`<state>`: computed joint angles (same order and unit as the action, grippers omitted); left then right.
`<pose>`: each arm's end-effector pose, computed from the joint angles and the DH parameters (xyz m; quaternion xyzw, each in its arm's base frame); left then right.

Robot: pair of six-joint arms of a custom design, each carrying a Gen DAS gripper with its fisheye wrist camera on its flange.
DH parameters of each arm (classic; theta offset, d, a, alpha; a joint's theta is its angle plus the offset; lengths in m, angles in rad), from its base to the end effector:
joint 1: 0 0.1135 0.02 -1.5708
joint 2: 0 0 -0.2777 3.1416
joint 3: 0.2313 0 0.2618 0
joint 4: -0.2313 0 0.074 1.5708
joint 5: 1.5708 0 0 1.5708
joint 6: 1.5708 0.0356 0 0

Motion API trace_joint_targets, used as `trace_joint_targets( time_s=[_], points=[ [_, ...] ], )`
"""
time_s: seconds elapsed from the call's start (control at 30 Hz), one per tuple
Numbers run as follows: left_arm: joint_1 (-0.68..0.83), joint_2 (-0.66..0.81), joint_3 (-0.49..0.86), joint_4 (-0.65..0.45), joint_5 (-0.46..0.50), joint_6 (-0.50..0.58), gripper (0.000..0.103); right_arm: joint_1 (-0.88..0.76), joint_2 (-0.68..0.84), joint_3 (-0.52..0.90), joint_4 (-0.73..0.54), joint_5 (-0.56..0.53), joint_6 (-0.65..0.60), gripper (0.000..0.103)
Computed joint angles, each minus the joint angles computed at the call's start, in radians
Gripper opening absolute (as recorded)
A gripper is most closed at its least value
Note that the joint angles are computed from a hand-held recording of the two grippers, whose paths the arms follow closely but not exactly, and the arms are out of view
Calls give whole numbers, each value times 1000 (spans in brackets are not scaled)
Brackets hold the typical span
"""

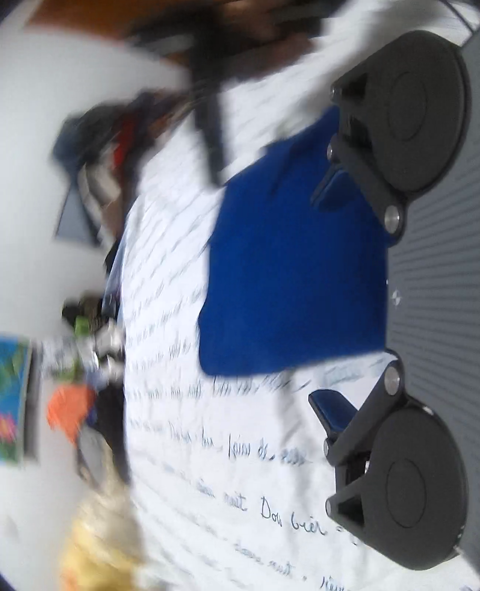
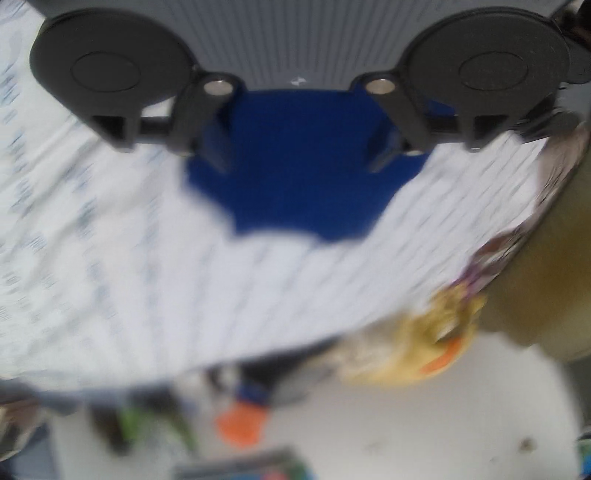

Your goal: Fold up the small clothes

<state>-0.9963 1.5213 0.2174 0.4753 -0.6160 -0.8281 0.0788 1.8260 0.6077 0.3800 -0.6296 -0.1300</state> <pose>0.1265 -0.1576 0.0849 -0.0349 0.8942 -0.1004 0.4349 0.3005 0.0448 0.0874 -0.2028 0.8714 0.2803 0.3478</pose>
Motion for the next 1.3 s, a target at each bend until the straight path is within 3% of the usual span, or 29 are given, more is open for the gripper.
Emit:
trace_joint_targets(
  time_s=[0.13,0.2,0.23,0.27,0.3,0.37,0.43,0.5,0.53,0.6,0.63,0.67,0.7,0.73,0.8,0.87,0.97,1.0,1.03,1.07,1.1,1.13,1.17,1.2,1.23,1.27,1.3],
  points=[
    [373,178,114,105,316,88,82,29,176,243,-203,53,4,81],
    [451,258,180,141,354,147,81,55,213,278,-207,45,-12,76],
    [465,282,209,134,353,178,69,68,220,277,-187,43,-33,75],
    [465,309,240,130,346,226,33,88,234,280,-166,41,-53,54],
    [441,325,257,141,303,279,15,104,245,271,-131,42,-84,33],
    [329,351,270,175,79,354,13,134,239,236,-52,64,-148,18],
    [266,377,257,241,-34,394,13,141,206,170,64,68,-215,17],
    [274,422,312,159,-36,373,13,164,222,146,159,114,-251,17],
    [291,453,338,128,-17,356,14,177,245,168,138,145,-263,17],
    [282,447,316,141,-29,350,16,171,278,186,159,132,-206,21],
    [268,395,293,102,-29,330,20,162,258,191,118,140,-174,30],
    [253,341,261,88,-34,318,22,154,220,192,55,159,-134,46],
    [223,280,216,89,-58,304,22,144,172,170,31,178,-86,54],
    [190,215,181,80,-83,286,26,119,111,99,91,163,-37,59],
    [103,93,128,42,-110,220,45,82,17,-49,253,84,59,59],
    [38,88,115,58,-69,157,69,78,-46,-104,202,-18,33,61],
    [5,253,173,58,-2,77,67,168,1,-106,102,76,-73,61],
    [-34,326,174,121,-70,101,67,178,68,-122,194,102,-99,61],
    [-65,348,188,108,-120,119,68,158,114,-169,344,78,-133,61],
    [-85,320,205,25,-144,88,67,139,110,-175,342,59,-141,61],
    [-108,266,207,-59,-156,40,67,134,55,-174,273,75,-102,61],
    [-137,210,191,-110,-176,-7,74,119,-28,-177,165,85,-61,61],
    [-173,162,178,-167,-204,-69,89,82,-104,-195,90,58,-34,62],
    [-218,123,167,-236,-231,-152,96,26,-149,-215,47,-7,-26,65],
    [-256,95,152,-296,-247,-235,103,-36,-170,-223,-6,-86,-46,76],
    [-291,72,146,-363,-246,-321,101,-96,-193,-234,-88,-151,-90,83],
    [-316,68,138,-396,-223,-391,100,-132,-197,-238,-158,-181,-125,83]
  ],
)
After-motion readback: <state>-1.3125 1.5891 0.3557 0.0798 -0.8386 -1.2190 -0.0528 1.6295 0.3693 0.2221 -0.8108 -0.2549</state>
